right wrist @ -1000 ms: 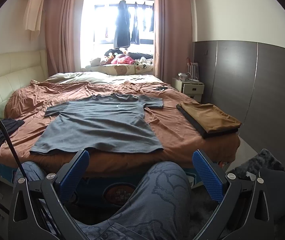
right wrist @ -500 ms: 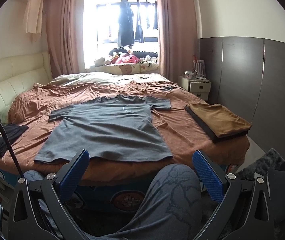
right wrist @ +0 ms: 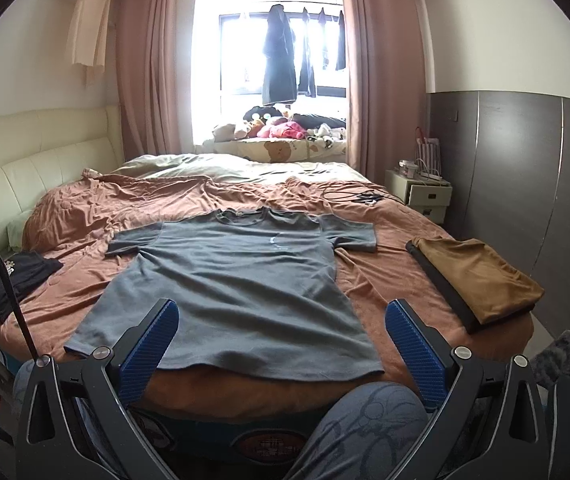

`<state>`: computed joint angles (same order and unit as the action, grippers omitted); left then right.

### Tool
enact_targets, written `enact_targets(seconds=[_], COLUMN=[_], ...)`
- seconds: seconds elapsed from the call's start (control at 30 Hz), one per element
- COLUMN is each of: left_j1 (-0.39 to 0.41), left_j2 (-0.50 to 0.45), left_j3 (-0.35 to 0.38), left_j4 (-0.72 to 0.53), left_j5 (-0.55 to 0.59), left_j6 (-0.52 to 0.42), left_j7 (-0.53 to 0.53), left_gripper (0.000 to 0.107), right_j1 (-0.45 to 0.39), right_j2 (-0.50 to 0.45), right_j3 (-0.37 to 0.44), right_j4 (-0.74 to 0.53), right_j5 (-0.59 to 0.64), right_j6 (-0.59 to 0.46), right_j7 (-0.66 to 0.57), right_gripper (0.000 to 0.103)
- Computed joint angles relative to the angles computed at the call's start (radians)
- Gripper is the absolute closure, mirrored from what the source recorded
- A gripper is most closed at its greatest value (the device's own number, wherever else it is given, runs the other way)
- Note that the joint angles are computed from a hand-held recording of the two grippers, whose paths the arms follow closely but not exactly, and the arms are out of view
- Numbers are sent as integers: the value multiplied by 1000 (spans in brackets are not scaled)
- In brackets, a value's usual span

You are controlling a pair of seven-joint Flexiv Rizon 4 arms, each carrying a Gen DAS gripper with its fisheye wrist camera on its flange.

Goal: Fold small clothes
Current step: 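Move both tools toward the grey T-shirt, left tool to its sleeve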

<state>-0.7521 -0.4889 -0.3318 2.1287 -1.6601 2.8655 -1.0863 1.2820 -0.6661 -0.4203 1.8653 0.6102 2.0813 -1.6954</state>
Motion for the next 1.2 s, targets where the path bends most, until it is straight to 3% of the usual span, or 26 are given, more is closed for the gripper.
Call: enact_targets(seconds=[0.1,0.37,0.6,0.9,1.2], left_j1=[25,98,168,268,354], left_j2=[11,18,4,-16,-37], left_j3=[12,44,67,73,68], left_j4=[11,21,1,-59,-125], left_j5=[8,67,79,48,18], left_j6=[-31,-127,-183,-263,-334], left_j7=[8,8,21,109,210], left_gripper=[4,4,4,4,4], right_j1=[-20,-15,-82,-245,-418], right_j2=[-17,-76,-146,-222,-297], right_j3=[4,-80,-75,49,247], right_j4=[-42,-152,-288,-476,-683], right_j5=[-28,-128,-271,-480,-675], right_j6=[-47,-166,-252,-355,-489], right_j7=[27,159,263,361,408], right_gripper=[0,0,0,0,0])
